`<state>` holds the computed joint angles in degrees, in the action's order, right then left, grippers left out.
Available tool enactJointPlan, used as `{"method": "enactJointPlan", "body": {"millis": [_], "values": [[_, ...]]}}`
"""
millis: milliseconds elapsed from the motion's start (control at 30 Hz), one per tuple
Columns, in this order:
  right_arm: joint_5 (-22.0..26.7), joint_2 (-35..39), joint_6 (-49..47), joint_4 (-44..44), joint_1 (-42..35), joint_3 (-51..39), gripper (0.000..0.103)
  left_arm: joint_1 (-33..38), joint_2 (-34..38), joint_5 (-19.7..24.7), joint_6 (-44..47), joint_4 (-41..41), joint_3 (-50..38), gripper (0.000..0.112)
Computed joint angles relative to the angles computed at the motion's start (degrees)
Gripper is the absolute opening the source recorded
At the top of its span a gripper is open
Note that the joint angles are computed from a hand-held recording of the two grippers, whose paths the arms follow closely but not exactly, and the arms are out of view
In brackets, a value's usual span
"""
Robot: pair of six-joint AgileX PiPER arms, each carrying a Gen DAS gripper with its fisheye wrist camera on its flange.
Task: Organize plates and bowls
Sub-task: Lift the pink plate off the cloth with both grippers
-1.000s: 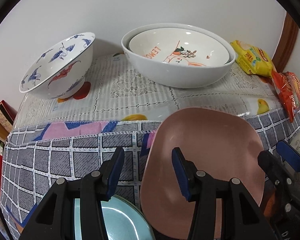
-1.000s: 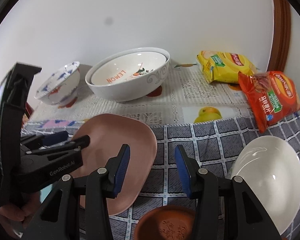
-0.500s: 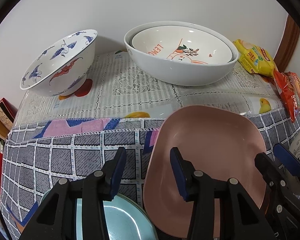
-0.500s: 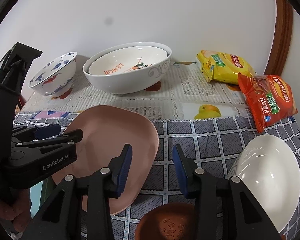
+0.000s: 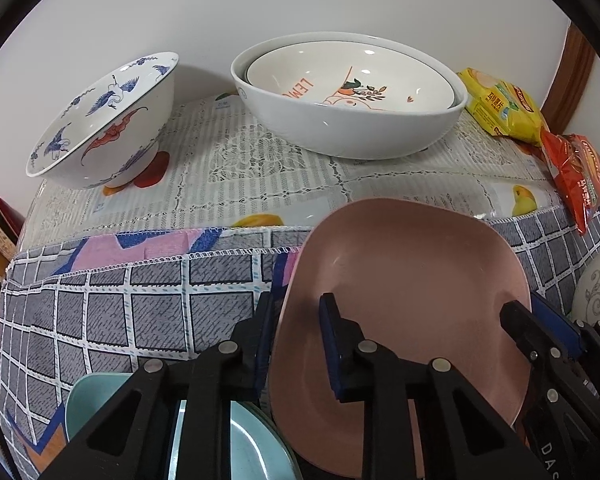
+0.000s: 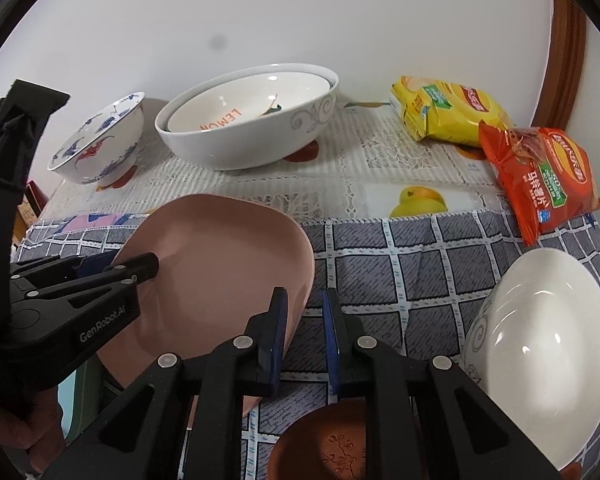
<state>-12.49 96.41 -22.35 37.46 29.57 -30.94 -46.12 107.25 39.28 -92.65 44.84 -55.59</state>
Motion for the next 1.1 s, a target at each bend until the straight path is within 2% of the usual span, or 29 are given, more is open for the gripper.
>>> {"method": "enactJointPlan", "body": {"millis": [233,333,400,500,600,900,1100], "values": [[0.23,0.50,1.15,-0.93,-0.06,-0.34,0.018,1.10,-0.60,-1.29,0.92,-0.42,0.56,0.022],[-0.02,0.59,5.48,-5.18,-0.31,-0.09,0.017,0.74,-0.47,-0.69,0.69,0.09,0.37,0.022],[-0.66,0.52,7.06,-6.77,-0.18,0.24,0.012,0.24,-0.29,-0.15,0.57,0.38,0.13,0.021],[-2.13,0.51,3.77,-2.89,0.68,0.60,0.011,-0.53,-0.49,0.30,-0.65,0.90,0.13,0.018],[-3.91,0.44,4.45,-3.21,1.01,1.25,0.010,-0.63,-1.16,-0.12,-1.24,1.23,0.65,0.017],[-5.36,-1.53,23.17,-20.93,-1.84,3.27,0.009,-2.54,-4.83,1.96,-5.14,3.83,2.51,0.014],[-7.34,-3.81,28.54,-25.85,-2.38,5.08,0.009,-4.07,-6.04,4.24,-5.36,3.34,2.16,0.014]]}}
